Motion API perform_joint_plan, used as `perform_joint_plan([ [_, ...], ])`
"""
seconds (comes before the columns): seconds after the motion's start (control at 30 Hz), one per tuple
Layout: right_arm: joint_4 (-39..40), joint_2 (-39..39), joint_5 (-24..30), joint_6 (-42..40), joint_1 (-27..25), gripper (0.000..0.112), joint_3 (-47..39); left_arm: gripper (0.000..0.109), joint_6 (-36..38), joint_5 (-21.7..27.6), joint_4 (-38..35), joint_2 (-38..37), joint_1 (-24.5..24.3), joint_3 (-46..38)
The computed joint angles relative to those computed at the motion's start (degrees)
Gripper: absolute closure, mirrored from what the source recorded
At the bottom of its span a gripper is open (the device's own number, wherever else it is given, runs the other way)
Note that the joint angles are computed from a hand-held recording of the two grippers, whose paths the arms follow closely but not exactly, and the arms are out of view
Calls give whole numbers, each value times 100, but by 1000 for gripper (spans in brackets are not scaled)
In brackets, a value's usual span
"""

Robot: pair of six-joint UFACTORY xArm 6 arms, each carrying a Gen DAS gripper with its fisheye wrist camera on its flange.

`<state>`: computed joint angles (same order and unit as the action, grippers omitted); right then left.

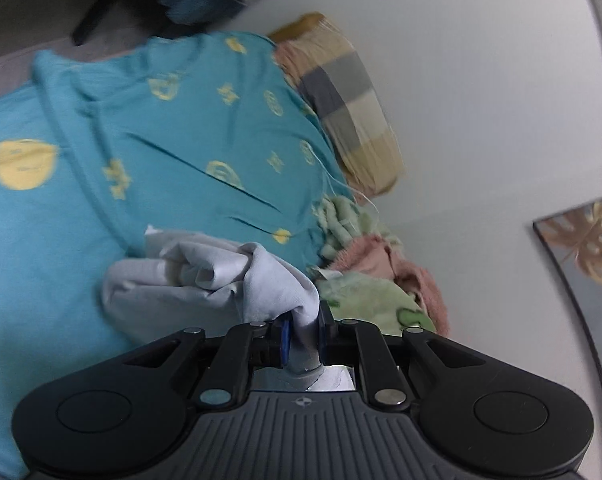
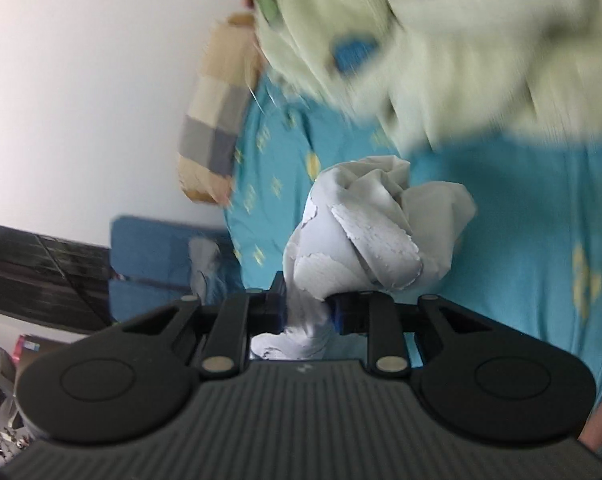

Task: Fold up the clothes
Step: 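Carry the bundled shirt with both grippers onto the green blanket pile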

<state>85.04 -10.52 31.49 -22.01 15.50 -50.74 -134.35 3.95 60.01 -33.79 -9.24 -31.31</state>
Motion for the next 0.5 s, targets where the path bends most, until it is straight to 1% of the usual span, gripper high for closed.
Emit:
perform_joint_plan([
  [0.07,-256,271,124,70,-320,87,-548,95,549,-49,-405,838,-139,-869],
  [0.13,-545,626,289,163,-645,87,-1222,96,1229,-48,-975,1665,-304,-1806],
  [0.23,-1191,1365,706,543,-1119,87,-2556,96,2368,-40,-1996,2876,-529,-3338],
  [0.33,-1418,2039,861,659,-1494,87,-3903,96,4135,14,-3752,4129,-797,-5032],
  [0.37,-1500,2312,913,724,-1608,87,-4422,96,4654,18,-4228,4546,-890,-5604],
  [0.4,-1499,2527,944,646,-1730,87,-4856,96,5254,6,-4778,4977,-984,-6204],
  [0.43,-1530,2717,903,513,-1811,87,-5235,96,5854,-87,-5295,5417,-1069,-6804],
  [0.47,-1605,2876,801,425,-1858,87,-5532,96,6453,-49,-5784,5846,-1178,-7403],
  [0.5,-1657,2953,682,335,-1907,87,-5649,95,6960,120,-6215,6268,-1273,-8003],
])
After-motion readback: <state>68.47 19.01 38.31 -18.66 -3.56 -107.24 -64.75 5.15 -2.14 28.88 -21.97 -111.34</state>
